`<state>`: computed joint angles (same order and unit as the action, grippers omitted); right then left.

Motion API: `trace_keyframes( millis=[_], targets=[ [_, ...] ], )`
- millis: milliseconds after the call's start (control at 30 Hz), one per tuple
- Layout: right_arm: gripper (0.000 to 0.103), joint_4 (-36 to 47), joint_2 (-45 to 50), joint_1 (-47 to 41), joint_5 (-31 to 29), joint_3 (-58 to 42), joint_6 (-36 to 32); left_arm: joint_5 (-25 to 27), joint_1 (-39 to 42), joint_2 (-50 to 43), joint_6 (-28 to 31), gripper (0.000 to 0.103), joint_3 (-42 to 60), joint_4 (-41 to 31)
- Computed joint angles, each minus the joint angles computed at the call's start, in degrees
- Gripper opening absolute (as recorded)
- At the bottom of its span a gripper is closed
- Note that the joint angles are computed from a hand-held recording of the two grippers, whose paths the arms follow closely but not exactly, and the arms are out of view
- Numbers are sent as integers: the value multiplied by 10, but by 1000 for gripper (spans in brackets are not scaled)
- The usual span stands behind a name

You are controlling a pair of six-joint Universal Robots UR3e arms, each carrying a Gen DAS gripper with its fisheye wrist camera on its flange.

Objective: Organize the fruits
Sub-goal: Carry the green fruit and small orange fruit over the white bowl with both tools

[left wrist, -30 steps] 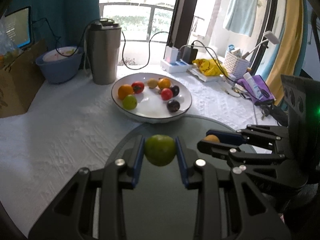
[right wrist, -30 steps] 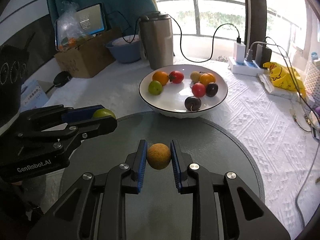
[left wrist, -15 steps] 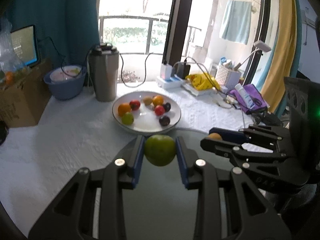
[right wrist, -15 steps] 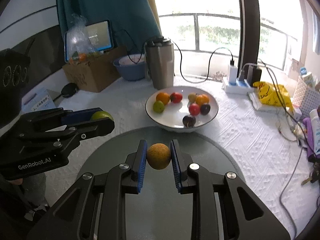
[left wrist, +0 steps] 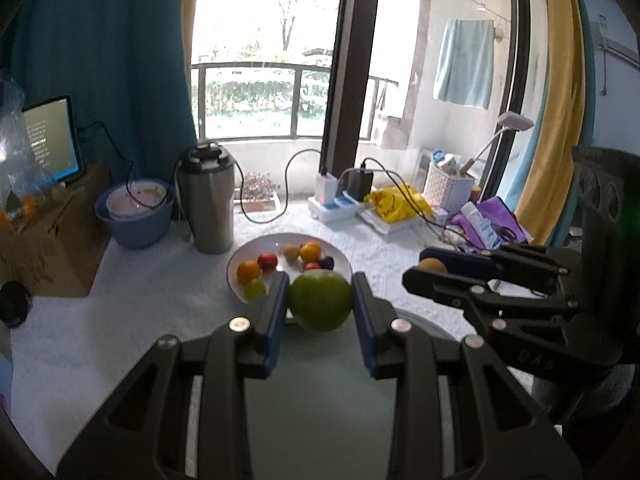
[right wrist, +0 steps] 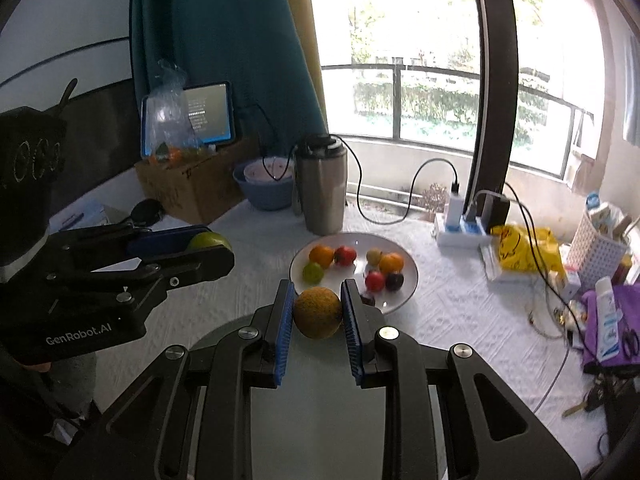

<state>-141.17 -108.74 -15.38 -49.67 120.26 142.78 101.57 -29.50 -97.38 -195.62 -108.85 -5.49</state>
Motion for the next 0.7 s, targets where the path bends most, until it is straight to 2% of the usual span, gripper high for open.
trace_keyframes(
  millis=[700],
  targets=[
    [26, -60, 190, 82, -61, -161, 57, -88, 87, -67, 30, 33, 79, -8]
  ],
)
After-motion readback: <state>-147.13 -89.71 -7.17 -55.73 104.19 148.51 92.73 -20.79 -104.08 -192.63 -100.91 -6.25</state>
